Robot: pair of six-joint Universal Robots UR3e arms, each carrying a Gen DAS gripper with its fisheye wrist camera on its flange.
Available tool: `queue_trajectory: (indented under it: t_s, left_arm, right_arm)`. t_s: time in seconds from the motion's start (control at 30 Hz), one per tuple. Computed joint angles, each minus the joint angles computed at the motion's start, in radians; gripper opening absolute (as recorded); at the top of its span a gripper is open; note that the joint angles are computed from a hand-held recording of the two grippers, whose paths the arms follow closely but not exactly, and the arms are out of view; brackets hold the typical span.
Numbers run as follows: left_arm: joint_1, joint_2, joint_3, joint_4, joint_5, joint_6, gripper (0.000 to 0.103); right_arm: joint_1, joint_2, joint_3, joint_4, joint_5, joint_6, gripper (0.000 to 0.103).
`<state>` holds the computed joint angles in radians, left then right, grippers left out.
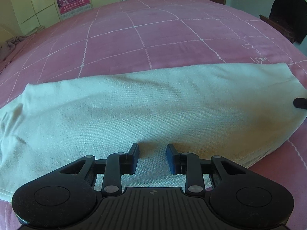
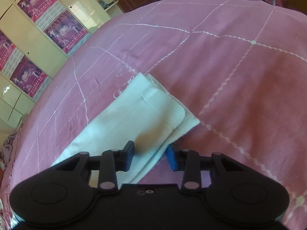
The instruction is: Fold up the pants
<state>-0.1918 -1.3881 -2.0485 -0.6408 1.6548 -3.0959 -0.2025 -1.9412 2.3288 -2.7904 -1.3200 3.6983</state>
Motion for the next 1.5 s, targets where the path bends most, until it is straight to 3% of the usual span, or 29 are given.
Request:
queue_trajectory:
  t_s: [0.03, 0.07, 0.1, 0.2, 0.27, 0.43, 0.6, 0.67, 0.73, 0.83, 1.0, 1.1, 1.13, 1.2, 1.27, 1.4, 1.47, 1.5]
  left_arm:
    - [-0.008, 0.000, 0.007, -0.012, 0.008, -0.004, 0.031]
    - [-0.013, 0.005, 0.013, -0.029, 0.012, -0.011, 0.031]
    - [-0.020, 0.008, 0.008, -0.029, 0.017, -0.015, 0.030]
    - [-0.096, -0.042, -0.011, 0.056, 0.111, 0.018, 0.030]
    - [-0.104, -0.060, 0.017, 0.037, 0.121, 0.022, 0.030]
    - [0.135, 0.046, 0.099, -0.215, -0.144, 0.029, 0.031]
    - [0.498, 0.186, 0.111, -0.417, -0.365, 0.143, 0.032]
    - [0.644, 0.210, 0.114, -0.480, -0.414, 0.216, 0.041]
    - [0.776, 0.256, 0.089, -0.503, -0.454, 0.282, 0.056]
    - [0.993, 0.318, 0.075, -0.598, -0.542, 0.396, 0.060]
    - [1.239, 0.343, 0.097, -0.793, -0.640, 0.565, 0.062]
    - [1.288, 0.321, 0.119, -0.911, -0.681, 0.620, 0.076]
    - [1.298, 0.314, 0.128, -0.951, -0.696, 0.635, 0.082]
    - [1.299, 0.306, 0.129, -1.028, -0.731, 0.653, 0.085]
    - [1.272, 0.291, 0.137, -1.069, -0.758, 0.646, 0.085]
    - [1.182, 0.280, 0.113, -1.053, -0.767, 0.558, 0.085]
    - [1.153, 0.297, 0.087, -1.049, -0.762, 0.529, 0.084]
    - [1.148, 0.307, 0.072, -1.057, -0.769, 0.522, 0.073]
  right_arm:
    - [-0.005, 0.018, 0.004, -0.024, 0.005, 0.015, 0.012]
    - [-0.021, 0.009, 0.014, -0.028, 0.036, 0.033, 0.009]
    - [-0.019, -0.011, 0.029, -0.052, 0.040, 0.049, 0.008]
    - [0.067, 0.010, -0.003, -0.051, -0.080, -0.028, 0.008]
    - [0.022, 0.014, 0.011, -0.027, -0.034, -0.026, 0.008]
    - [0.138, 0.043, -0.114, -0.006, -0.154, -0.025, 0.008]
    - [0.327, 0.159, -0.286, -0.015, -0.297, -0.056, 0.009]
    - [0.452, 0.258, -0.400, -0.039, -0.357, -0.078, 0.009]
    - [0.585, 0.389, -0.548, -0.051, -0.413, -0.123, 0.009]
    - [0.743, 0.556, -0.771, -0.016, -0.435, -0.175, 0.009]
    - [0.922, 0.862, -1.147, 0.154, -0.389, -0.184, 0.013]
    - [0.978, 1.019, -1.364, 0.419, -0.399, -0.188, 0.030]
    - [0.993, 1.032, -1.377, 0.449, -0.403, -0.181, 0.033]
    - [0.990, 0.964, -1.282, 0.390, -0.378, -0.176, 0.046]
    - [0.961, 0.851, -1.134, 0.286, -0.317, -0.159, 0.046]
    - [0.970, 0.698, -0.952, 0.143, -0.427, -0.144, 0.063]
    - [0.947, 0.616, -0.852, 0.102, -0.432, -0.138, 0.064]
    - [0.936, 0.582, -0.815, 0.096, -0.440, -0.130, 0.064]
